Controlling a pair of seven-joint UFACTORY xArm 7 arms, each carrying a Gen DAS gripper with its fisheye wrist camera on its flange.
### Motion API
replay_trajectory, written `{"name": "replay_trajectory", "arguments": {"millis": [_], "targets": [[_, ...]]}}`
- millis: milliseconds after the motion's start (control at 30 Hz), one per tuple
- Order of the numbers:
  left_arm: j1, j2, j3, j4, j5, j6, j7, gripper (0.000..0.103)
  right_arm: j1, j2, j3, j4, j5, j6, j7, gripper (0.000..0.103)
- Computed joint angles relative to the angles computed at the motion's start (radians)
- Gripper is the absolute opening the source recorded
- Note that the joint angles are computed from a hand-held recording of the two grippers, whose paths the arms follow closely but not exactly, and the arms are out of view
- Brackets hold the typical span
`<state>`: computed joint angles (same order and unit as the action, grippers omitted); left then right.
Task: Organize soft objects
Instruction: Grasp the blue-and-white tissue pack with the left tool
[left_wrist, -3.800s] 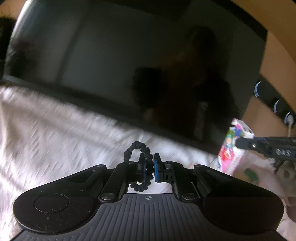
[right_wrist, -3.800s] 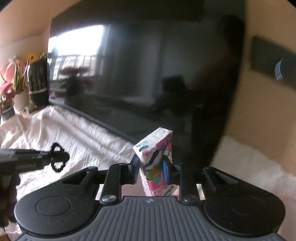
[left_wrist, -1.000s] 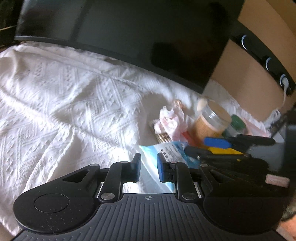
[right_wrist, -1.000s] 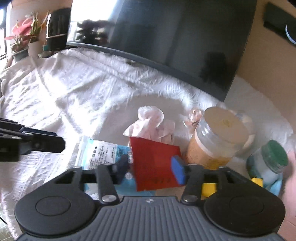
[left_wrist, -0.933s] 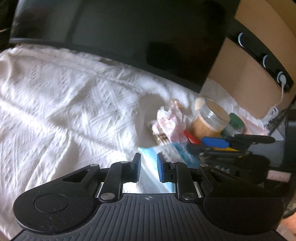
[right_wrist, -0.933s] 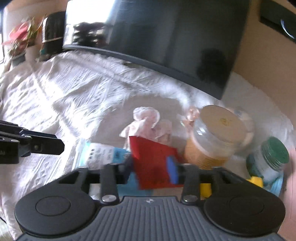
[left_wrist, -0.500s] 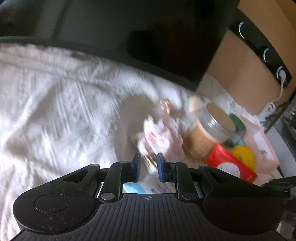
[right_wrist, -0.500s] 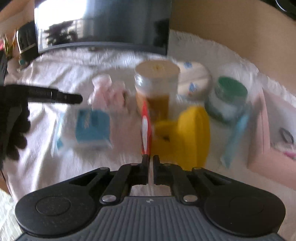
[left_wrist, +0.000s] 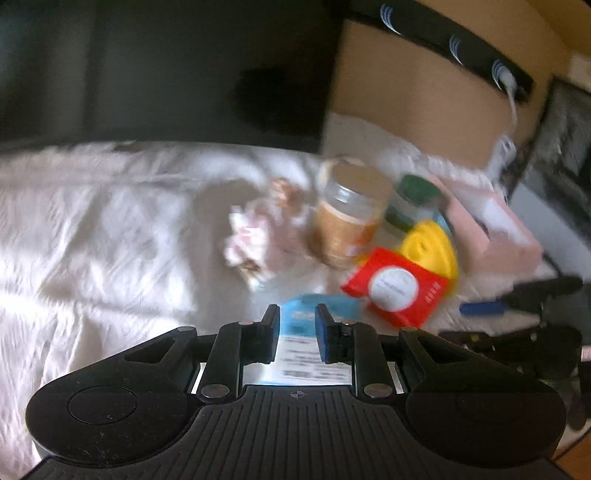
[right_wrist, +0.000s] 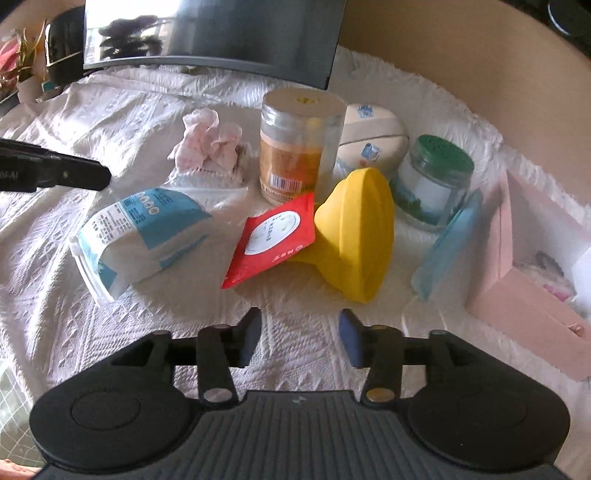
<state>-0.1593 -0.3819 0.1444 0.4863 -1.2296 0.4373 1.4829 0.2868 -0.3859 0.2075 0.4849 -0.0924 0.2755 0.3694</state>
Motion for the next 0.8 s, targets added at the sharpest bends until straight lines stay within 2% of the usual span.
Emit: {"name": "replay_trajectory", "arguments": {"millis": [100, 133, 167, 200, 233, 333, 367, 467, 567, 600, 700, 800], "targets": [[-0.029, 0.020, -0.082, -0.022, 0.097, -0.090, -0.052, 0.023, 0.002, -0.017, -0.009, -0.011, 0.001, -0.001, -0.012, 0.049], [-0.038, 0.032, -0.109, -0.032, 0.113, -0.126, -0.064, 0.028, 0.001, -0.027, -0.010, -0.019, 0.000, -0.005, -0.014, 0.049], [-0.082, 0.030, -0.094, -0.046, 0.086, -0.168, -0.035, 0.032, 0.001, -0.039, -0.012, -0.028, 0.001, -0.009, -0.019, 0.050], [-0.110, 0.029, -0.090, -0.052, 0.068, -0.191, -0.021, 0.042, 0.003, -0.050, -0.017, -0.037, 0.005, -0.010, -0.024, 0.051], [-0.124, 0.028, -0.085, -0.055, 0.076, -0.194, -0.035, 0.052, 0.006, -0.055, -0.021, -0.043, 0.010, -0.011, -0.030, 0.053], [-0.175, 0.030, -0.062, -0.061, 0.068, -0.202, -0.033, 0.071, 0.029, -0.072, -0.047, -0.064, 0.043, -0.003, -0.053, 0.055], [-0.184, 0.033, -0.061, -0.061, 0.073, -0.206, -0.035, 0.073, 0.036, -0.076, -0.055, -0.072, 0.053, -0.005, -0.065, 0.055], [-0.209, 0.030, -0.042, -0.056, 0.039, -0.230, -0.041, 0.072, 0.042, -0.093, -0.059, -0.088, 0.069, -0.004, -0.083, 0.055], [-0.256, 0.045, -0.021, -0.032, -0.102, -0.344, 0.019, 0.070, 0.049, -0.099, -0.068, -0.094, 0.089, -0.010, -0.100, 0.056], [-0.234, 0.060, -0.039, -0.024, -0.104, -0.359, 0.002, 0.069, 0.054, -0.099, -0.071, -0.095, 0.098, -0.010, -0.105, 0.056], [-0.177, 0.089, -0.040, -0.010, 0.017, -0.294, -0.142, 0.068, 0.068, -0.096, -0.083, -0.094, 0.120, -0.010, -0.128, 0.056], [-0.149, 0.119, -0.030, 0.010, 0.051, -0.205, -0.185, 0.069, 0.070, -0.100, -0.082, -0.096, 0.128, -0.013, -0.142, 0.056]]}}
